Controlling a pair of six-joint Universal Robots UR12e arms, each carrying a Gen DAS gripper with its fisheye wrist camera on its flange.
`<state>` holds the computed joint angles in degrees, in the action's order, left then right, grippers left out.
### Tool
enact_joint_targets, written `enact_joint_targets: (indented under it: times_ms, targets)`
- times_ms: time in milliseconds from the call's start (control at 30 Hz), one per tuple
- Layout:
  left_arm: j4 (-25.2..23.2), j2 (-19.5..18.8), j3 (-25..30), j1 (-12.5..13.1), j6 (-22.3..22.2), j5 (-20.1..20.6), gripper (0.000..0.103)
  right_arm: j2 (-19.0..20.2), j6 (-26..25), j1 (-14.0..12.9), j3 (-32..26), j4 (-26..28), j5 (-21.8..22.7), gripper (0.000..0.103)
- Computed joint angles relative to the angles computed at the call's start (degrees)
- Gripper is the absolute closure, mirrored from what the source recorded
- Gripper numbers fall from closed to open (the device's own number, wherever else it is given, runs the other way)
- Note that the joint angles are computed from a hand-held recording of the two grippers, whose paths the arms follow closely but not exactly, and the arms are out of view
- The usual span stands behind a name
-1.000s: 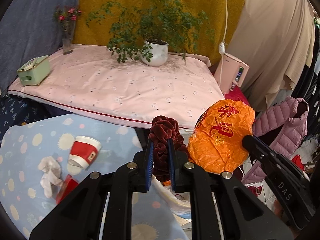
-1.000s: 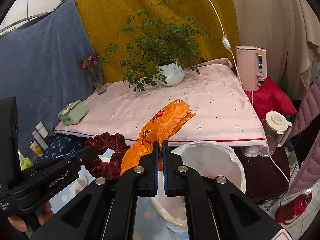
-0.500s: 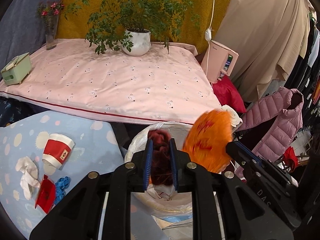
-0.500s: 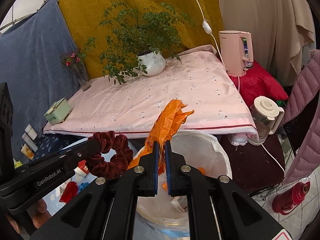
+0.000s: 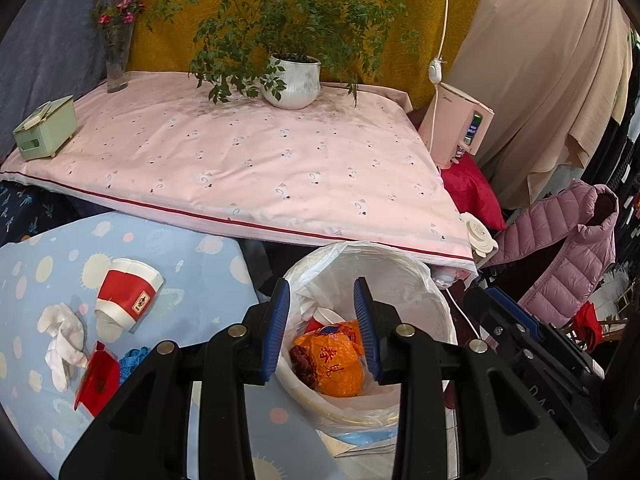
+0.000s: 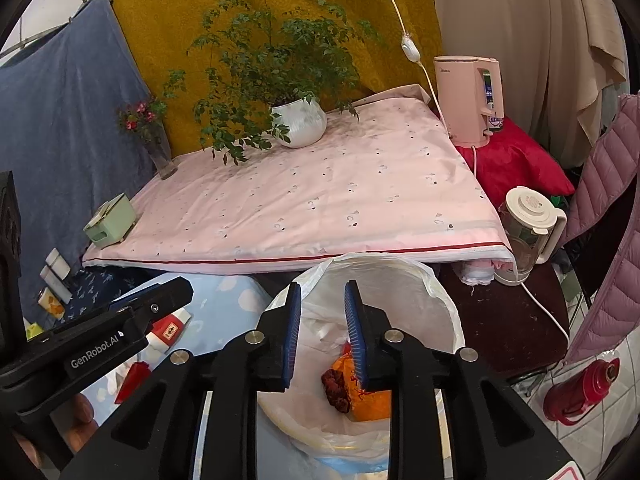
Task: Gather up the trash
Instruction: 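Carry scrunchie and orange bag over the bin and open both tools, then move both tools back to the red box and blue cord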
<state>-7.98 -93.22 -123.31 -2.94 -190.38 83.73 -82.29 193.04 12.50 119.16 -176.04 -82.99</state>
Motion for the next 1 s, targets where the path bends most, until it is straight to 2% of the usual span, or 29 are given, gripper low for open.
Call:
enact_joint_targets:
  times_ms: [67,200,333,400,467,833,1000]
  targets:
    - [0.10,0.25,-0.31,0.34,-0.25,0.14,0.071,-0.05,-0.15,0.30,-0.05,0.04,0.08,0.079]
    - [0.78,1.23,-1.60,1.18,-1.09,1.21,0.060,-0.09,-0.37,1.18,-0.26,0.06,0.16,0.073]
    - [0.81,2.48,-3.26,2.76,-1.85,1.82,0.057,0.08,-0.83,2.45,-0.64,0.41,0.51,0.069]
    - [1.05,3.23,-4.39,3.74,-2.40,2.42,0.050,0.26,-1.29,3.22,-0.81,0.65,0.66,0.067]
    - [1.34,3.85,-5.41,4.60,-2.54,3.06,0.049,0.44,-1.62,4.07,-0.98,0.89,0.63,0.064]
    - [0.57,7.40,-11.30,11.59,-2.31,4.14,0.047,2.27,-3.11,9.05,-3.14,3.88,2.67,0.063]
    - [-0.19,8.10,-13.74,14.53,-0.66,5.50,0.046,3.61,-3.72,11.29,-4.22,5.83,3.44,0.063]
